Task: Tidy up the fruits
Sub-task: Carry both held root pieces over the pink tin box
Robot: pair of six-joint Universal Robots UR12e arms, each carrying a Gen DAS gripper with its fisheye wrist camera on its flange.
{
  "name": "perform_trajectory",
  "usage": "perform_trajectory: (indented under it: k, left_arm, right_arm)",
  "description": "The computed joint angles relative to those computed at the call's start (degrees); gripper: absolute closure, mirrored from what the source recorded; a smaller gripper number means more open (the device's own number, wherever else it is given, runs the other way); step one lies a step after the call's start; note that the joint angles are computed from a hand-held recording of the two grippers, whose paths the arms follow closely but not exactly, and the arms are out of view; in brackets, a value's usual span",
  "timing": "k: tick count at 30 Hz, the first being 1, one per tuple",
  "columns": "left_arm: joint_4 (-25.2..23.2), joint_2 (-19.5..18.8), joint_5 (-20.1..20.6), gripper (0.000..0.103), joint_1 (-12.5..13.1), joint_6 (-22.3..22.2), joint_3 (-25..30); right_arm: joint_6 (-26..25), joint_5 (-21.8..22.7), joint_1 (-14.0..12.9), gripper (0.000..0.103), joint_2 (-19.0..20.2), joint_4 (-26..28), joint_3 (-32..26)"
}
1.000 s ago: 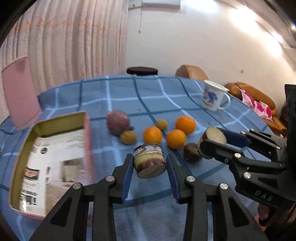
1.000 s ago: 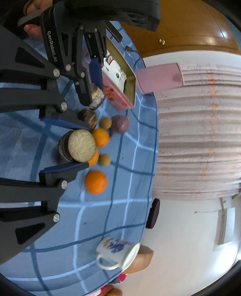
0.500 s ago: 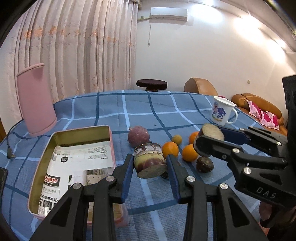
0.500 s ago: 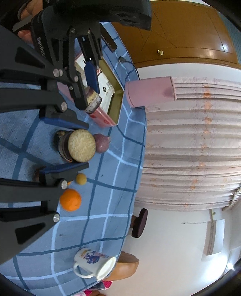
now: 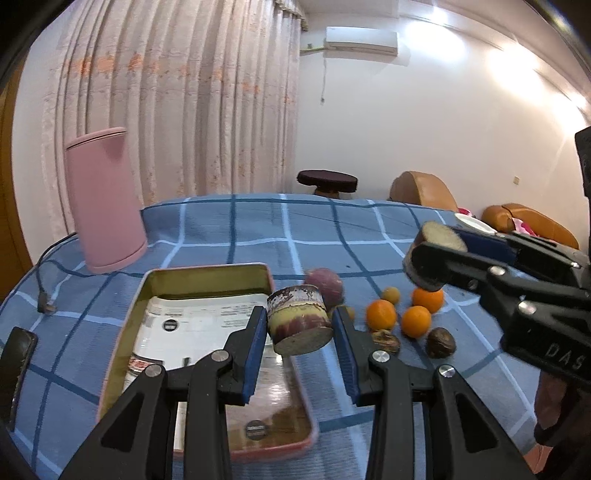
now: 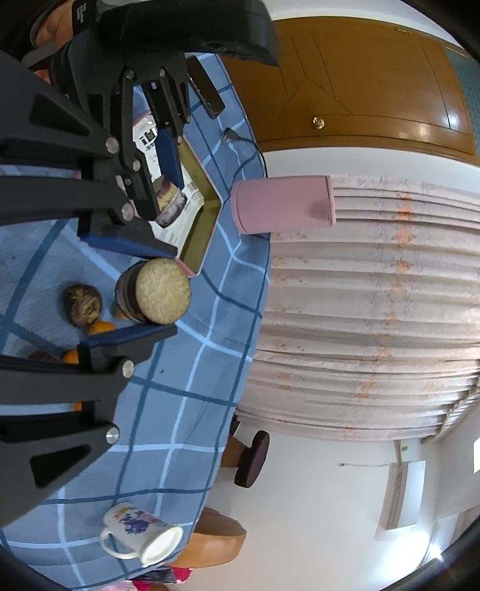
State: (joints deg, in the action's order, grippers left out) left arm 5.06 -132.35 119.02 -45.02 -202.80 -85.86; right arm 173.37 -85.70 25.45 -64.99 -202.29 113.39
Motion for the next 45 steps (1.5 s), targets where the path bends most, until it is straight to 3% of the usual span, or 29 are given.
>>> perform_trajectory:
  k: [10,24,45]
  left_arm:
    - [0.7,1.2,2.2,0.065,1.4,-2.7,-2.7]
    - [-2.1,2.0,4.6,0.065,2.9,-5.8,-4.9]
    - [-3.9,2.6,3.0,0.065,3.9,-7.2,-6.1]
  right_arm:
    - [-1.6,1.3,1.4,0.066,1.3,1.9,-3.1]
    - [-1.6,3.9,3.3,0.066,5.6,6.7,-8.0]
    - [-1.8,4.0,4.0,0.065,8.0,11.5,-10.1]
